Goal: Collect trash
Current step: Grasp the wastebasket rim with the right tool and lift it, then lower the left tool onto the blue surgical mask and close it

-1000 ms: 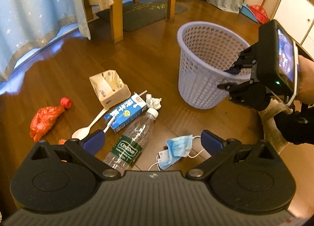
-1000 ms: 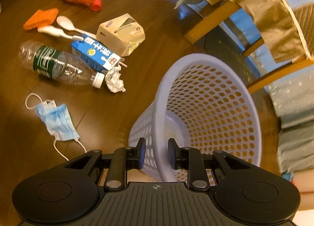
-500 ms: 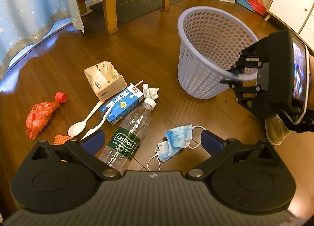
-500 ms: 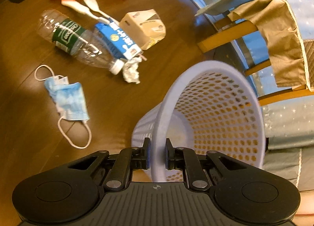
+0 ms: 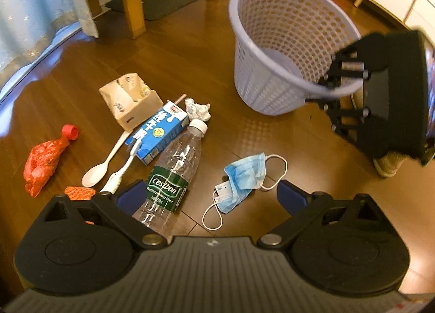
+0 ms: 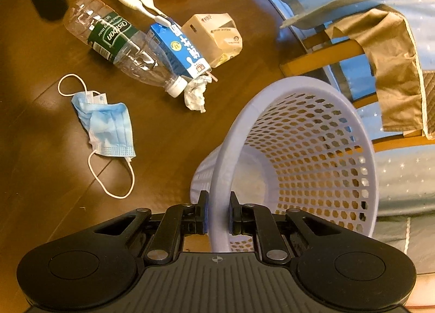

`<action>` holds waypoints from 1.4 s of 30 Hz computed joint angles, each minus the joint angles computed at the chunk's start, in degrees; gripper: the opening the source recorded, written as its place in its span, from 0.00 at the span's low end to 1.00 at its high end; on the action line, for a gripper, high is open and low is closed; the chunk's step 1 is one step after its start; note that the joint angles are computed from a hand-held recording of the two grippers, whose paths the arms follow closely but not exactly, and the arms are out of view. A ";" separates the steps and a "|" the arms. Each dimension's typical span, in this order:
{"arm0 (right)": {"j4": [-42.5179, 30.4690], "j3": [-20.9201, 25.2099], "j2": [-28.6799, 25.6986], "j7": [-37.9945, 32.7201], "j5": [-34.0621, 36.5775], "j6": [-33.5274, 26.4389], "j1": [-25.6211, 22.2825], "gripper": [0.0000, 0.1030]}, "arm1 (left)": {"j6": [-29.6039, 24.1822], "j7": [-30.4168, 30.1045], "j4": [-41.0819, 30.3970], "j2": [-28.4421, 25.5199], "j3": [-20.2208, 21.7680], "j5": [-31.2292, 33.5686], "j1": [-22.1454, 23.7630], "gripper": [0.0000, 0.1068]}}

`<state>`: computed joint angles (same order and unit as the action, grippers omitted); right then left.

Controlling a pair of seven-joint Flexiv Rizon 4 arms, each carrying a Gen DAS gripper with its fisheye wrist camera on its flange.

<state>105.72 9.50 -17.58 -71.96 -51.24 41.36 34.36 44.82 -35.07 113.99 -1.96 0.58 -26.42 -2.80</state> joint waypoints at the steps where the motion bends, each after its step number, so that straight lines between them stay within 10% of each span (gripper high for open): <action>1: 0.04 0.09 0.00 -0.12 0.20 0.19 -0.04 0.09 | -0.17 0.49 0.02 -0.37 -0.10 0.10 -0.04 0.90; 24: -1.72 0.43 -1.07 -1.61 5.14 -1.56 0.44 0.10 | 10.64 17.96 5.08 -9.83 -4.73 -5.77 -0.93 0.88; 42: -2.96 0.31 -1.68 -1.77 6.49 -3.19 0.71 0.10 | 10.93 18.66 4.45 -14.97 -5.88 -3.75 -0.75 0.49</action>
